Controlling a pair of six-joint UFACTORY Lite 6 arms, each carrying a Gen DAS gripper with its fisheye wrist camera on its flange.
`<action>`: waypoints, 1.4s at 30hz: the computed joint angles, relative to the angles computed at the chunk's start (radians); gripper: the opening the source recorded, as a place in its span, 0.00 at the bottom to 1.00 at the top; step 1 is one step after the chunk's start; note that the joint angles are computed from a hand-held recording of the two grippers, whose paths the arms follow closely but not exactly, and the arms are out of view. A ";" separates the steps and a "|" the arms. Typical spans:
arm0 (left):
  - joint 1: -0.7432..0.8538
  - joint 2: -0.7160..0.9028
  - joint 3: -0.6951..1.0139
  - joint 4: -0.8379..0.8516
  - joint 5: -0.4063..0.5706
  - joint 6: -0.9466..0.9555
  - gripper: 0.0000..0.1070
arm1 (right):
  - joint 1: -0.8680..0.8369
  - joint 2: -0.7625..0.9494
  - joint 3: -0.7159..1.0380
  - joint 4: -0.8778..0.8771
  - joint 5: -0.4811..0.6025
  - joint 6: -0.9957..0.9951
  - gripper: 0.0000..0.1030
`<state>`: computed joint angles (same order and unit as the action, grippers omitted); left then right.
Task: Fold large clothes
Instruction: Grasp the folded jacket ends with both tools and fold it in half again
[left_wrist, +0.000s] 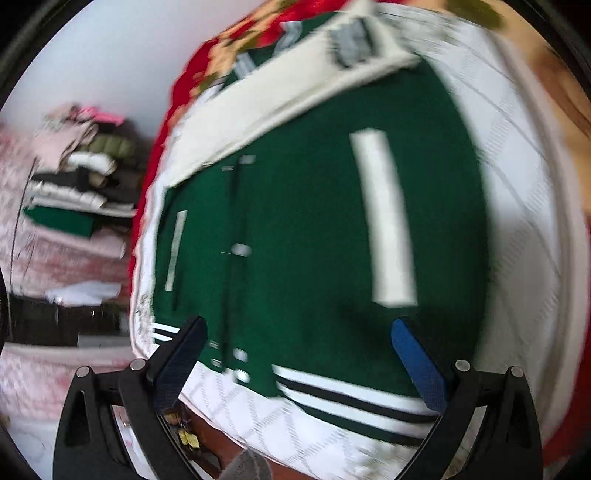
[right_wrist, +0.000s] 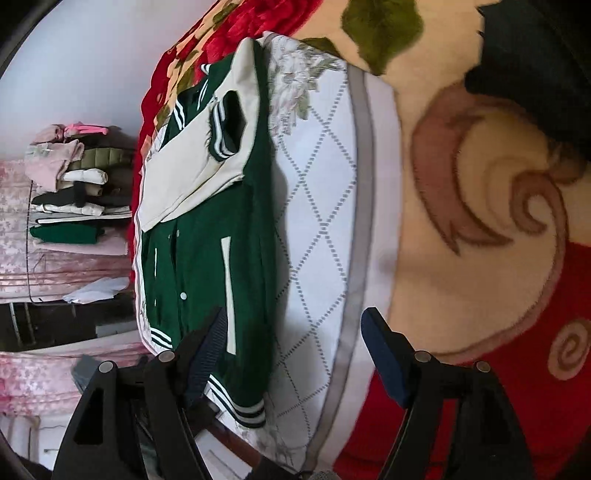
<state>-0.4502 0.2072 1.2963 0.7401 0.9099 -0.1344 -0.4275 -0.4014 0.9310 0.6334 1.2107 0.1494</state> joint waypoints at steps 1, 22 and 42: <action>-0.035 -0.025 -0.055 0.008 -0.001 -0.017 0.96 | -0.027 -0.007 -0.010 0.006 0.015 -0.021 0.74; -0.307 0.058 -0.384 0.582 0.027 -0.546 0.96 | -0.094 0.261 0.059 0.057 -0.079 -0.187 0.74; 0.049 0.053 0.026 0.083 -0.118 -0.128 0.20 | 0.093 1.098 0.613 0.739 -0.239 -0.534 0.89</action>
